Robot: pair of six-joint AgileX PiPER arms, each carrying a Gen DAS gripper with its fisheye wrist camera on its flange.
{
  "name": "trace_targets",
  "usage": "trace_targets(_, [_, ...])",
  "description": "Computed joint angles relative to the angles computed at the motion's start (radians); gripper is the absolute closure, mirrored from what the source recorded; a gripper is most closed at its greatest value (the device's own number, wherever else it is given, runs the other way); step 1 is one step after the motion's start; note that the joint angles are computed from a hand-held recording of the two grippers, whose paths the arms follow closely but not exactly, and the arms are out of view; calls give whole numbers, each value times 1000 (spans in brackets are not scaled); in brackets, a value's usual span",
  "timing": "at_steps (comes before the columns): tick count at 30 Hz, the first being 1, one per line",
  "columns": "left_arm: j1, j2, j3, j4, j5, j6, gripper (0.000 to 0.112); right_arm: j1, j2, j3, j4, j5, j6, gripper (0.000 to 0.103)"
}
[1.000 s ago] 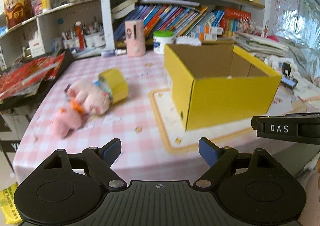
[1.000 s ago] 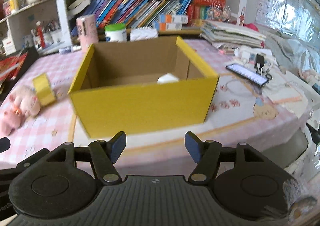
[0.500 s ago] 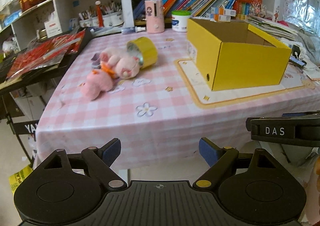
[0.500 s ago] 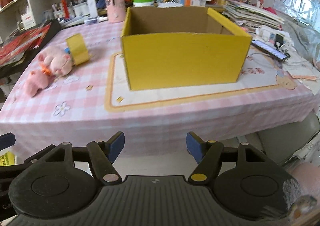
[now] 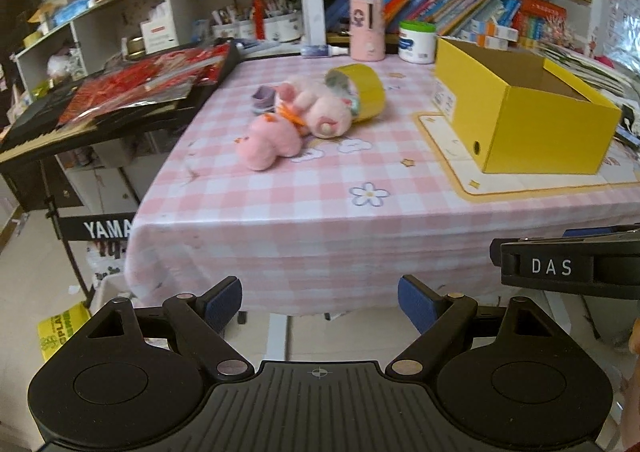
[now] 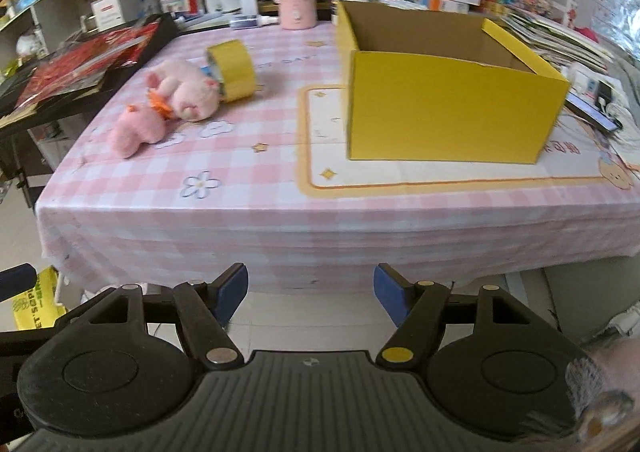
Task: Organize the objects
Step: 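Withdraw both open tools from the yellow box back over the table, then grasp the yellow tape roll with the right tool while the left tool grasps the pink plush pig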
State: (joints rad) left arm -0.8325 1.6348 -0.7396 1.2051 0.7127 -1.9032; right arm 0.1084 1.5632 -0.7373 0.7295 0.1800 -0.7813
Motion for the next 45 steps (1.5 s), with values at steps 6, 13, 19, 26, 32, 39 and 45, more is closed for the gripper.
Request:
trace_targets(6, [11,-52,51,19,21,-33,25,59,-5,-9,-56,-9,71,35])
trace_targets(13, [27,-98,93,36,40,-74,25,121,-14,-18,-142,-19,159,34])
trace_targets(19, [46,-103,100,44,35,-89,25,146,-2,-39,-189,-20,202,33])
trace_targets(26, [97,-76,76,56,11,-70,25,155,52,-92,-169,-13,185,33])
trace_targets(32, [175,-46,43,83,-27,-66,25,164,127,-183,-175,8,181,33])
trace_targets(39, [284,40,-55,82,-101,-8,25,162,257,-370,-309,80,291,33])
trace_targets(45, [363,128,-167,81,-134,29,25,152,381,-564,-364,150,318,33])
